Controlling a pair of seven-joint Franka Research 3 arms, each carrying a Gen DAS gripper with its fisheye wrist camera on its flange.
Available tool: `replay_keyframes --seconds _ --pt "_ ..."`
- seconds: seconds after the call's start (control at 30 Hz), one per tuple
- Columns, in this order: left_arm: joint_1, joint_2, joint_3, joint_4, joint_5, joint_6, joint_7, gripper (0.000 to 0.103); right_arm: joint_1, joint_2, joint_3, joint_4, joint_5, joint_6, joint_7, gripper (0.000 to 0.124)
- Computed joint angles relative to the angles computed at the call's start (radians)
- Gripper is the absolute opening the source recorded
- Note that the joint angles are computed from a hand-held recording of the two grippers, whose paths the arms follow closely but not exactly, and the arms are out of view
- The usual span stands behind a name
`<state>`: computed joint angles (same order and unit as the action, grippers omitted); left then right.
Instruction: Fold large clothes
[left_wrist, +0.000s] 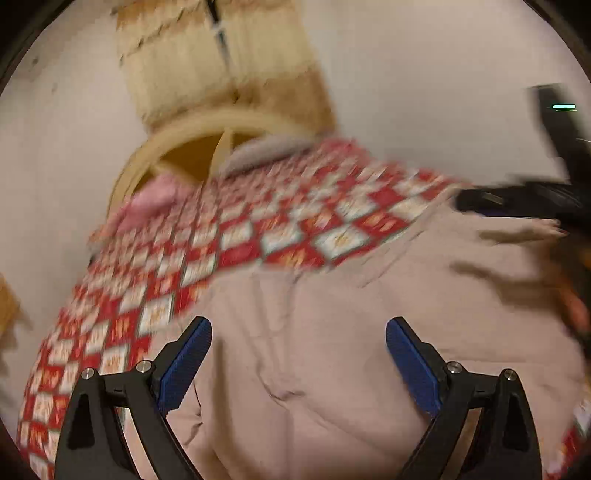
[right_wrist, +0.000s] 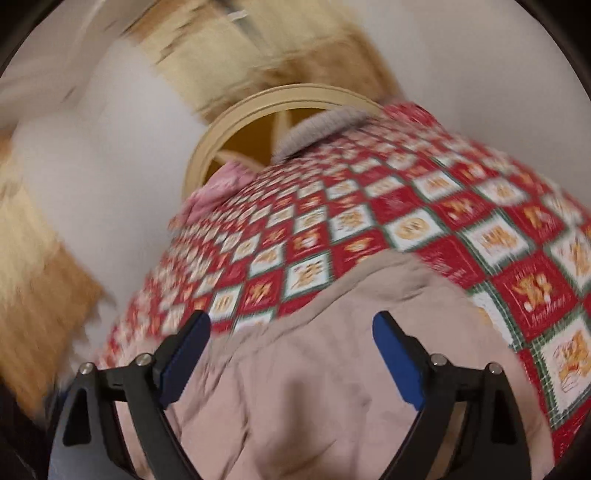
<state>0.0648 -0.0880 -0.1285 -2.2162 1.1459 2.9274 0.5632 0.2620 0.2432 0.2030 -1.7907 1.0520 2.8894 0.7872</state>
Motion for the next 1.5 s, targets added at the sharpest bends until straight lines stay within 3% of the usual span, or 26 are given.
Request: replay_keyframes --seconds 0.1,0.27,0.43,0.57,0.93,1.5 --pt "-0.003 0.074 0.012 0.037 -0.06 -0.057 0.004 0.096 0.06 0.036 -0.022 -0.013 -0.165 0.053 0.037 0.093" --pt "-0.008 0.139 0.052 0.071 -0.016 -0.028 -0.089 0.102 0.072 0.12 -0.054 0.032 -0.337 0.031 0.229 0.092" --pt "-0.003 0.191 0.073 0.086 -0.186 0.033 0.018 0.102 0.083 0.16 -0.08 0.075 -0.484 -0.015 0.368 0.093" --pt "-0.019 0.202 0.086 0.086 -0.26 0.036 0.072 0.102 0.1 0.184 -0.101 0.097 -0.593 -0.03 0.458 0.095" --pt "-0.039 0.224 0.093 0.101 -0.39 -0.004 0.184 0.102 0.144 0.216 -0.154 0.133 -0.797 -0.073 0.637 0.098" --pt "-0.046 0.242 0.098 0.113 -0.451 -0.016 0.235 0.102 0.163 0.243 -0.178 0.169 -0.935 -0.114 0.748 0.101"
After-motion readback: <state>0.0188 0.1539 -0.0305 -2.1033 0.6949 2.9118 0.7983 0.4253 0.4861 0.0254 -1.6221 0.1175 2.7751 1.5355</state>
